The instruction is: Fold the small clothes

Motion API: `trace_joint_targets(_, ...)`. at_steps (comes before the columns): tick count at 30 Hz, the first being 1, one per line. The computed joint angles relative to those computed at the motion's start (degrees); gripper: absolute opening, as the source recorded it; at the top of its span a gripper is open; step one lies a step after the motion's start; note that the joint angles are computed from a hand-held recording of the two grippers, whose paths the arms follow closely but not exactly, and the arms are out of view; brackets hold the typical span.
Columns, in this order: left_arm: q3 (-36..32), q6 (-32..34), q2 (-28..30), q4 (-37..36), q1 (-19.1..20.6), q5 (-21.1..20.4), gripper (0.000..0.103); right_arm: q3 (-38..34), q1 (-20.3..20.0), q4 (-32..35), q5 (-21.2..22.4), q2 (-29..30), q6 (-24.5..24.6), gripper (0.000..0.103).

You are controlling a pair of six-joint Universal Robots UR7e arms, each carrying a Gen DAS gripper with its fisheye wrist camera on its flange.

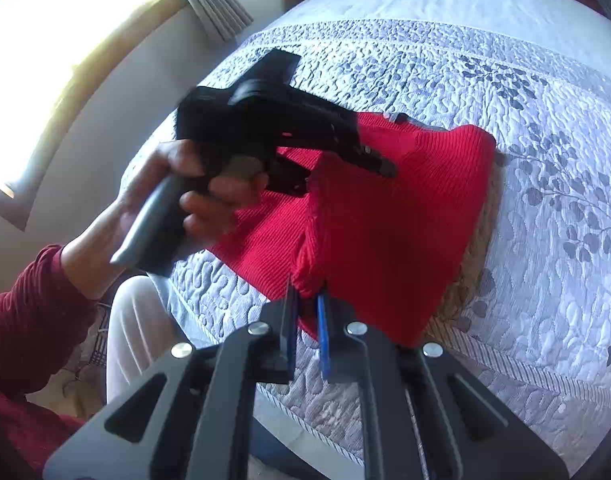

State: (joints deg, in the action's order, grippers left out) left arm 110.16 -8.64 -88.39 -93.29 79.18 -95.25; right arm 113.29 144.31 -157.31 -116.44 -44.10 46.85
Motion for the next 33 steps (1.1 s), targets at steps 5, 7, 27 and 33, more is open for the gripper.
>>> trace_joint_targets(5,0.2,1.5,-0.1,-1.0,-0.8,-0.6,0.015,0.5,0.0,-1.8,0.6,0.1,0.3,0.007)
trace_joint_targets(7,-0.1,2.5,-0.4,-1.2,-1.3,-1.1,0.015,-0.1,0.1,-1.9,1.0,0.4,0.0,0.007)
trace_joint_targets(27,-16.7,18.9,-1.3,2.7,4.3,3.8,0.015,-25.3,-2.2,4.2,11.0,19.3,-10.6,0.007)
trace_joint_targets(33,-14.4,21.0,0.6,0.8,10.0,8.6,0.015,-26.9,-4.4,8.6,14.0,24.1,-8.7,0.007)
